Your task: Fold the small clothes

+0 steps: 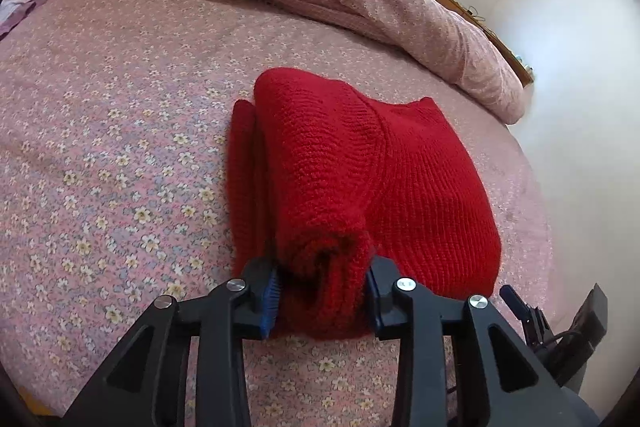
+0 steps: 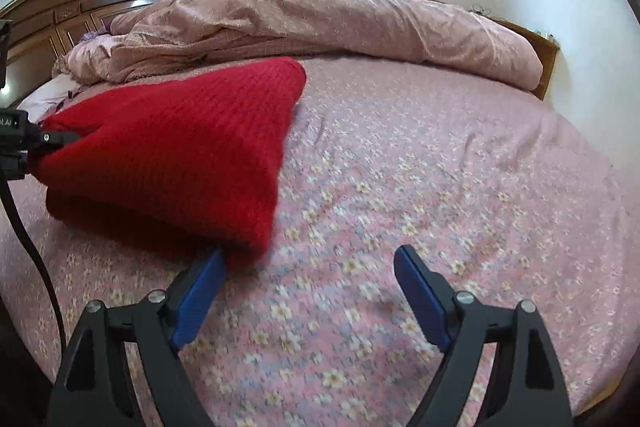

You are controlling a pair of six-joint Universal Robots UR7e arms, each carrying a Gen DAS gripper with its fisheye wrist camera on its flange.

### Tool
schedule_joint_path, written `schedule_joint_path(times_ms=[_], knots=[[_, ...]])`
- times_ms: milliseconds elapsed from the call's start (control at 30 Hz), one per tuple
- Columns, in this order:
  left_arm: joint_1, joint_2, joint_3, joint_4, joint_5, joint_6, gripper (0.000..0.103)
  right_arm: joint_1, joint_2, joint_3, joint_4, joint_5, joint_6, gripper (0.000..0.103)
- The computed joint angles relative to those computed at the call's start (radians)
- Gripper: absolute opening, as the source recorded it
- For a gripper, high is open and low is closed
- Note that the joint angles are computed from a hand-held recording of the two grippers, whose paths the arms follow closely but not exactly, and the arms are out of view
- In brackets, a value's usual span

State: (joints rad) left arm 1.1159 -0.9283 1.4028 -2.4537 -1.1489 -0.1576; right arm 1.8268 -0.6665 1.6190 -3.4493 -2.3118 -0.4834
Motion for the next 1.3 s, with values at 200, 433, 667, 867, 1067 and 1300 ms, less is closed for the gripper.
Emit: schedule_joint_path(times_ms=[200, 433, 667, 867, 1067, 1300], knots=[[-0.018, -0.094, 0.086, -0.025, -0.015, -0.038, 0.029, -0.022, -0.095, 0.034, 0.120, -0.014, 0.191, 0.075], [-0.055, -0.117, 0.119, -0.123, 0.058, 0.016, 0.029, -0.042, -0.137, -0.049, 0.258, 0.273, 0.141, 0.044], [-0.096, -0.055, 0.048, -0.207, 0.087, 0.133, 0.024, -0.016, -0.094, -0.167, 0.386, 0.316, 0.049, 0.008], [-0.084, 0.075, -0.096, -0.080, 0.080, 0.153, 0.010, -0.031, -0.060, -0.202, 0.486, 0.468, 0.070, 0.006], [-0.045, 0.093, -0.077, 0.050, 0.110, 0.046, 0.008, -0.049, -0.021, -0.204, 0.539, 0.458, 0.076, 0.004], [-0.050, 0.067, -0.026, 0.027, 0.123, 0.062, 0.008, -0.061, -0.019, -0.201, 0.557, 0.483, 0.091, 0.003]])
